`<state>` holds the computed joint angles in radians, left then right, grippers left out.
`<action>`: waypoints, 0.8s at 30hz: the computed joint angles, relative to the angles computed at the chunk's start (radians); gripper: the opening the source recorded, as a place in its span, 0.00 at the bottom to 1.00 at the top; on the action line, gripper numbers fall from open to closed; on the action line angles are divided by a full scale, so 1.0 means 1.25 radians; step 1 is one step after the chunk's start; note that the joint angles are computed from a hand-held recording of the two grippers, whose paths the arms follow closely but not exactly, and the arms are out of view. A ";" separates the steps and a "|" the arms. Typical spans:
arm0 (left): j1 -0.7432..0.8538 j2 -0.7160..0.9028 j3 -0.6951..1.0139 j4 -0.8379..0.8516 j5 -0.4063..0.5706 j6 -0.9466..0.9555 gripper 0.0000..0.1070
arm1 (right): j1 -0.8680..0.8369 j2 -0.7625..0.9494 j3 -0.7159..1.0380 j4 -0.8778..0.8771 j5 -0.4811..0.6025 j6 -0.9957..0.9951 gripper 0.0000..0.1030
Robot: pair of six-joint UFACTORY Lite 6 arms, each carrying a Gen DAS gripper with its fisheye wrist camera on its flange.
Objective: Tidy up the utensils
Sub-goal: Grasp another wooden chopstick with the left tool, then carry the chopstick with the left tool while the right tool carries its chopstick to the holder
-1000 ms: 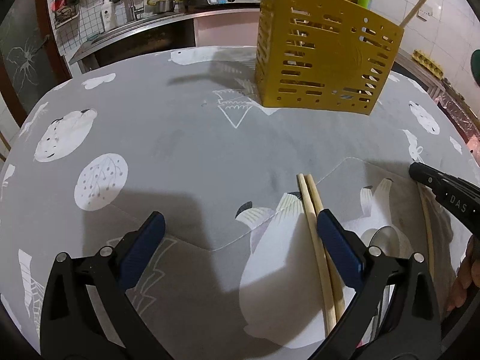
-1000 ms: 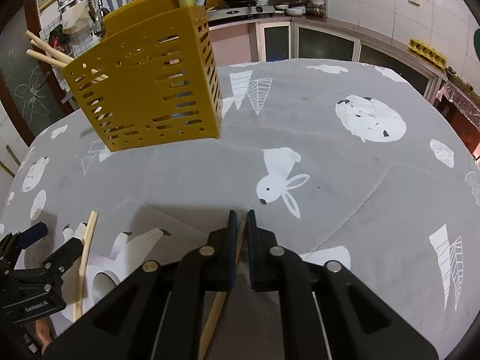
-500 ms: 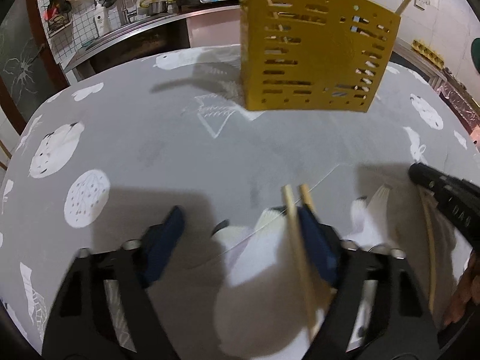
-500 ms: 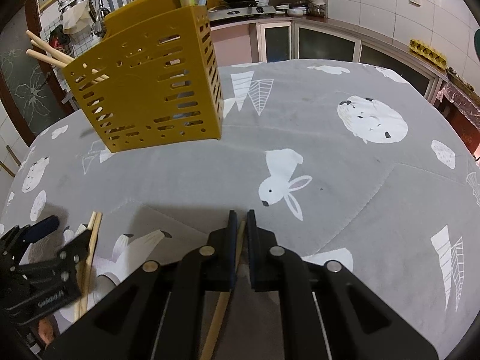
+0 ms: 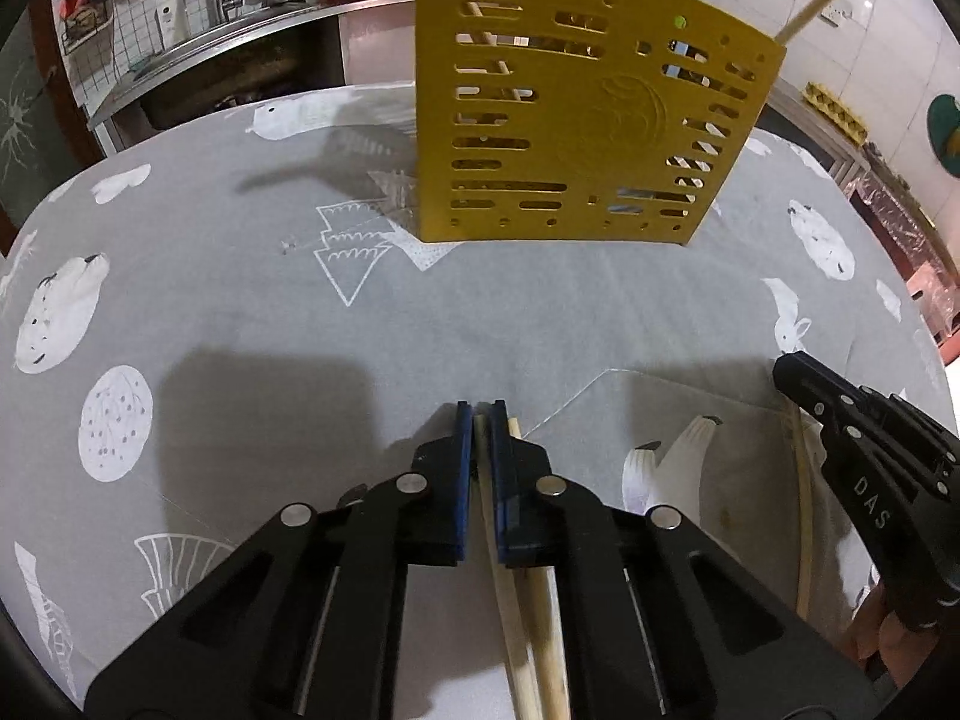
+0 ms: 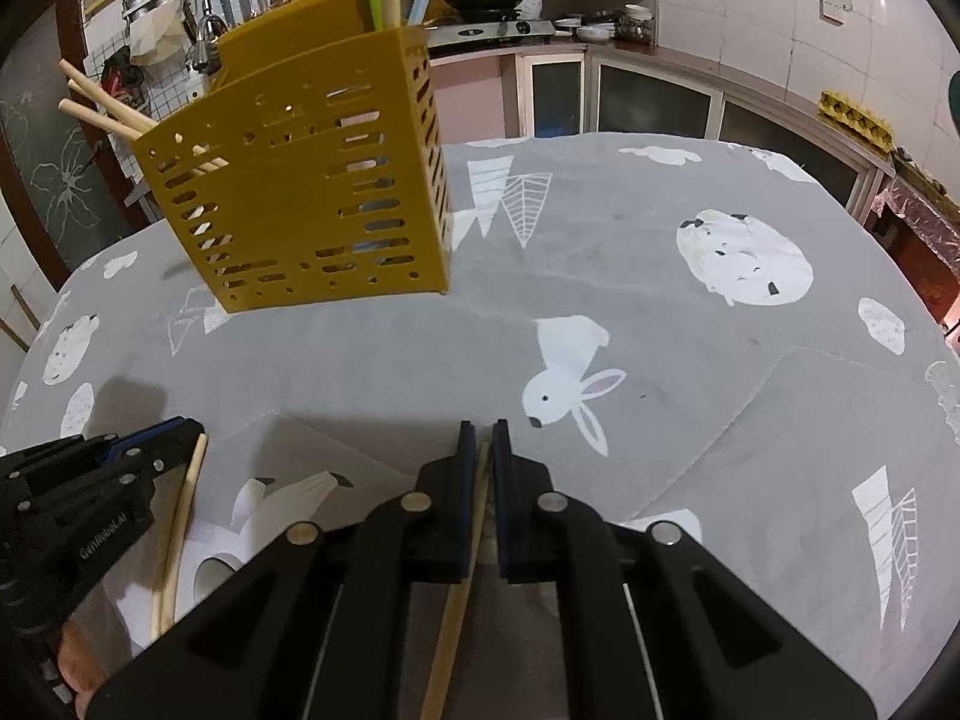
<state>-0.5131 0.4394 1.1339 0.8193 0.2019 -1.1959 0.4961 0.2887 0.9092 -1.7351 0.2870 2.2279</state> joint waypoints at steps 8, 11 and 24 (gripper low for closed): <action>0.001 -0.079 -0.075 0.222 -0.027 -0.225 0.04 | 0.005 -0.061 -0.031 -0.026 0.012 0.025 0.05; -0.005 -0.139 -0.114 0.345 -0.016 -0.343 0.04 | 0.018 -0.091 -0.043 -0.024 0.026 0.023 0.05; -0.065 -0.439 -0.270 0.597 0.090 -0.570 0.03 | 0.111 -0.283 -0.120 0.000 0.147 -0.016 0.05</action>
<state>-0.5943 -0.1090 0.7960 1.5650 0.3145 -1.9090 0.6344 -0.0649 0.7597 -1.7353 0.4706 2.2077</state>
